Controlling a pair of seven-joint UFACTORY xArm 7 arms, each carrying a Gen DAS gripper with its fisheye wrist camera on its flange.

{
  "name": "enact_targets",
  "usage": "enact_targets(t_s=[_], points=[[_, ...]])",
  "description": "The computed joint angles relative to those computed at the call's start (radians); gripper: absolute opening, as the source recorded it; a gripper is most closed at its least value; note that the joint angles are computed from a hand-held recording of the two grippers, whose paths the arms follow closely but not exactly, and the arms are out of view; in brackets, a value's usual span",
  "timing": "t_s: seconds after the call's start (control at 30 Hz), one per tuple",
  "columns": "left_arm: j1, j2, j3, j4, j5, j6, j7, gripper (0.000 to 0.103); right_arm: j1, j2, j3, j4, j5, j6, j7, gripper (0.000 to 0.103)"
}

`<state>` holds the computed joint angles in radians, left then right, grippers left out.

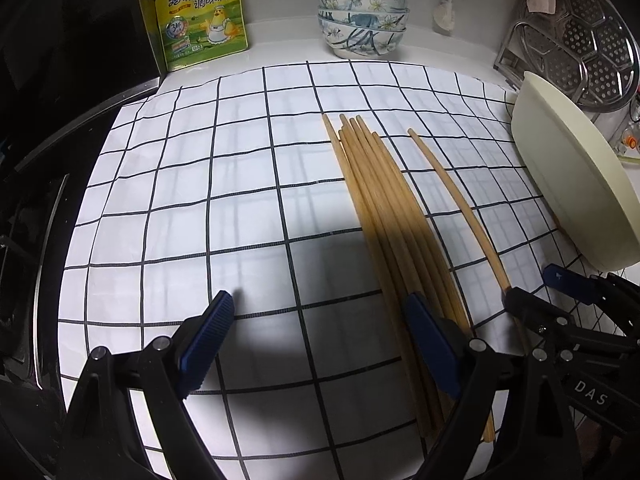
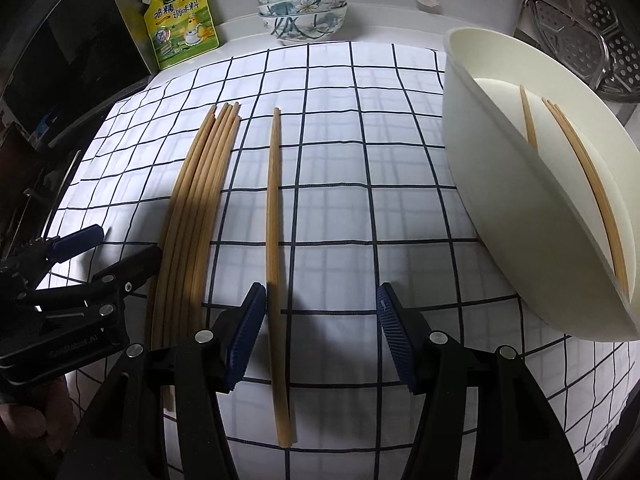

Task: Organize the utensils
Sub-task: 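Lower both tools toward the next chopsticks in the bundle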

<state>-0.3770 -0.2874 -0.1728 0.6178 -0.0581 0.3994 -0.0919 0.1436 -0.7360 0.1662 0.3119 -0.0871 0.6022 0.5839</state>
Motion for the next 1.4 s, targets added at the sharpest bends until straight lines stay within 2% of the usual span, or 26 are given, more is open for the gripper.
enact_targets(t_s=[0.2,0.37,0.57,0.77,0.93,1.17,1.4], points=[[0.036,-0.007,-0.028,0.003,0.084,0.019,-0.063,0.09,-0.002,-0.004,-0.006,-0.004,0.001,-0.001,-0.004,0.056],[0.035,-0.016,-0.01,-0.001,0.076,0.03,-0.06,0.09,-0.002,0.003,-0.006,0.001,0.003,-0.005,-0.005,0.056],[0.06,-0.015,-0.018,0.001,0.113,0.056,-0.09,0.089,-0.003,0.013,-0.006,0.006,0.001,-0.011,-0.008,0.056],[0.053,-0.016,-0.013,0.001,0.105,0.043,-0.086,0.089,-0.006,0.027,-0.003,0.013,-0.003,-0.02,-0.007,0.056],[0.023,-0.01,0.006,0.01,0.049,0.024,-0.046,0.089,-0.009,0.025,-0.005,0.011,-0.004,-0.021,-0.007,0.056],[0.056,0.013,-0.035,0.027,0.132,0.055,-0.108,0.089,-0.011,0.026,-0.004,0.012,-0.006,-0.022,-0.003,0.056],[0.065,0.01,-0.02,0.02,0.14,0.052,-0.12,0.09,-0.016,0.026,0.001,0.011,-0.012,-0.021,0.005,0.056]])
